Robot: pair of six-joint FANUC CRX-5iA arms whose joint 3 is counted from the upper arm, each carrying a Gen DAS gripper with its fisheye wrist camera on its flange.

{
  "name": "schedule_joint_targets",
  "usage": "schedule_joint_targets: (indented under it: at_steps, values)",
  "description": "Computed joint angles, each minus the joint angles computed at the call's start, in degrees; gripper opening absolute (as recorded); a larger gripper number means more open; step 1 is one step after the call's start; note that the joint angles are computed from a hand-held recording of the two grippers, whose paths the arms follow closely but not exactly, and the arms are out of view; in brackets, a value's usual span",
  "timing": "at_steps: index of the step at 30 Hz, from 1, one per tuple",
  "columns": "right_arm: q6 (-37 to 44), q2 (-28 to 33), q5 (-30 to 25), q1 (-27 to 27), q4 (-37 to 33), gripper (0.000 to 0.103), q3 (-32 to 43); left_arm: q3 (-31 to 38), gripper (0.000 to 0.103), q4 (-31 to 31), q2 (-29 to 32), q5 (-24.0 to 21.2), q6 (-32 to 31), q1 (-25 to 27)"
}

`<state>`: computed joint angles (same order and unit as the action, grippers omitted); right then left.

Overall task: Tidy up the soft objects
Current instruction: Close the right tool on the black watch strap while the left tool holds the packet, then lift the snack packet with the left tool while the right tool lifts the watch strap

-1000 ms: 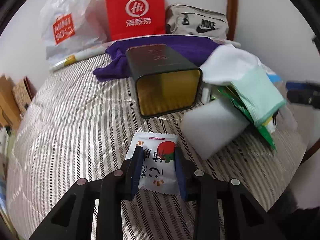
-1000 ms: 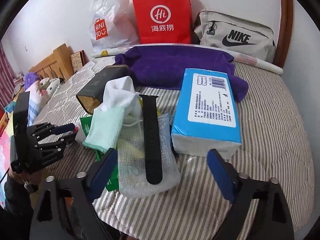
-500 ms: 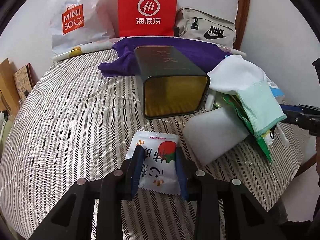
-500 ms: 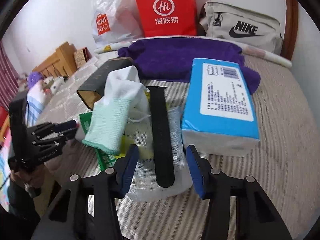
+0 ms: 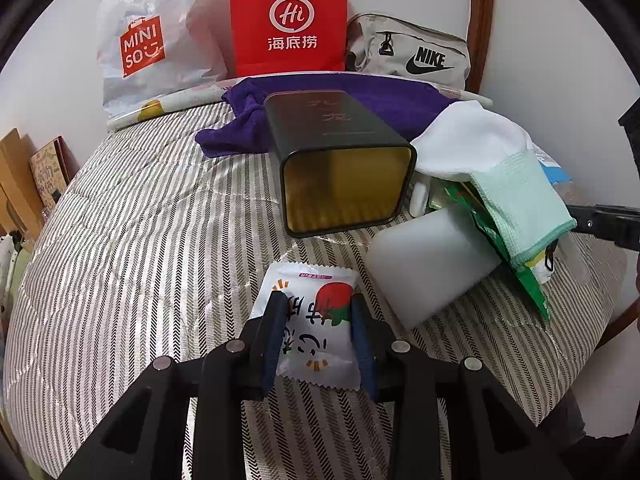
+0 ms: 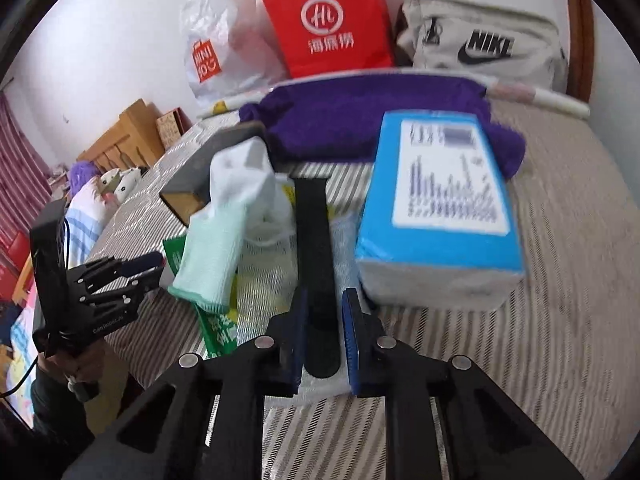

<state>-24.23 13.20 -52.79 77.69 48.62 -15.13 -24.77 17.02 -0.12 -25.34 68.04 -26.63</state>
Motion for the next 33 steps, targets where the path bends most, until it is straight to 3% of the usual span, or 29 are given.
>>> schedule_joint_targets:
  at_steps: [9,17,23,25,33]
  values:
    - [-0.6,-0.5,2.9,-0.7,0.6,0.018,-1.2,0.6,0.031,-1.6,0.2,-0.4,1.1,-0.3]
    - [-0.8,-0.2,6.3,-2.1,-0.4,0.028,-1.7,0.7,0.032,-2.2,0.2,-0.4,1.4,-0.4]
    - [-2.2,-0.4,7.7,-2.6,1.6,0.027,-2.7,1.1,0.032,-3.1,0.3,-0.7,2.0,-0.5]
    - [-1.1,-0.3,6.4,-2.2,1.9,0.021,-2.2,1.2,0.032,-3.2,0.3,-0.8,2.1,-0.5]
    - [-0.1,-1.8,1.8,0.3,3.6,0.02,-1.7,2.6,0.034,-5.7,0.6,-2.6,5.8,-0.6]
